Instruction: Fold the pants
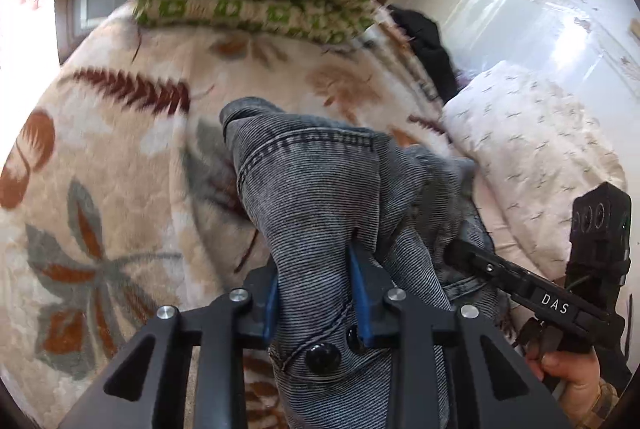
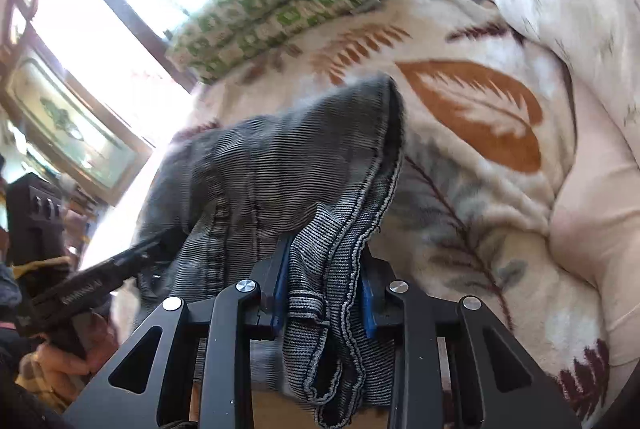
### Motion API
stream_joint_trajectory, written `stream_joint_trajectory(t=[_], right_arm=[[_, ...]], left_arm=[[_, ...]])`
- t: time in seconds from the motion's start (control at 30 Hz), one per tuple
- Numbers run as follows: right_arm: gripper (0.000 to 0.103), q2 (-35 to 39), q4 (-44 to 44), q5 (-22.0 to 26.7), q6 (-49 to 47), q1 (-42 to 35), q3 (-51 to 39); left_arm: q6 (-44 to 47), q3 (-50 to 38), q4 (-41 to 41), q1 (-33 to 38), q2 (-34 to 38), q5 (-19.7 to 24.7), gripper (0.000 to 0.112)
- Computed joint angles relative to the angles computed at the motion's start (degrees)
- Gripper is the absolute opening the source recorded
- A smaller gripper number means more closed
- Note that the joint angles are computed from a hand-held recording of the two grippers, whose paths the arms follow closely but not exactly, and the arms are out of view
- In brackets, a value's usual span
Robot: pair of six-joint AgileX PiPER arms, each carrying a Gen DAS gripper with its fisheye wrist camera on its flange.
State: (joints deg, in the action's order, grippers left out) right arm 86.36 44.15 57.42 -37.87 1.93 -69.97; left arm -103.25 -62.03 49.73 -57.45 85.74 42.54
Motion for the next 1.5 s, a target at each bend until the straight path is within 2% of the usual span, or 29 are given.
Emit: stream_joint_trajectory(t=[0.13,0.27,0.43,0.63,0.7,0.73,0.77,0.8,0.87,1.03,1.23,1.5], right_arm=[[0.027,0.27,-0.26,-0.21,2.15,3.49,-5.8],[0.027,7.56,-0.96,-0.22,6.78,8.04,-17.77],[0.027,17.61,-5.78,-1.56,12.02,14.13,-32.33],[0.031,30.95,-14.49,-1.24,18.58,17.78,-44.98],[0.039,34.63,-21.89,-1.33,22.2,18.87,-46.53],[0.045,34.98,-22.98,-1.98,22.32,18.64,-45.66],[0.057,35.04,-21.89,-3.11,21.5,17.75,-44.14],[0.069,34.92,-20.55,-4.33,21.29,16.75,-42.58],[0.07,34.22,-18.15,-5.4,19.21,15.77,-40.71],[0.072,28.23,-23.46,-8.29,20.32,17.54,-36.11],[0.072,17.76,-23.93,-9.62,18.3,18.69,-28.1],[0.08,3.14,-20.09,-10.89,14.58,19.28,-13.31]], left_arm=[[3.81,-2.98,0.94,0.73,-2.19,3.9,0.032],[12.46,-4.78,-3.2,8.74,-4.61,2.48,0.032],[23.77,-6.87,-10.46,20.23,-4.37,-1.6,0.033],[39.73,-6.31,-25.35,32.69,2.72,-10.38,0.035],[39.68,-4.37,-25.27,34.28,5.47,-11.74,0.046],[36.54,-1.56,-22.16,34.56,5.2,-14.62,0.058],[32.41,1.49,-18.83,35.0,4.51,-17.74,0.069],[29.79,3.22,-17.05,35.42,3.97,-19.58,0.072],[29.82,4.77,-18.1,36.24,3.09,-21.84,0.072],[24.0,2.4,-10.52,31.34,-0.16,-12.93,0.07],[19.9,1.47,-8.19,24.3,-5.47,-0.57,0.07],[9.31,2.53,-2.29,7.77,-8.14,16.12,0.074]])
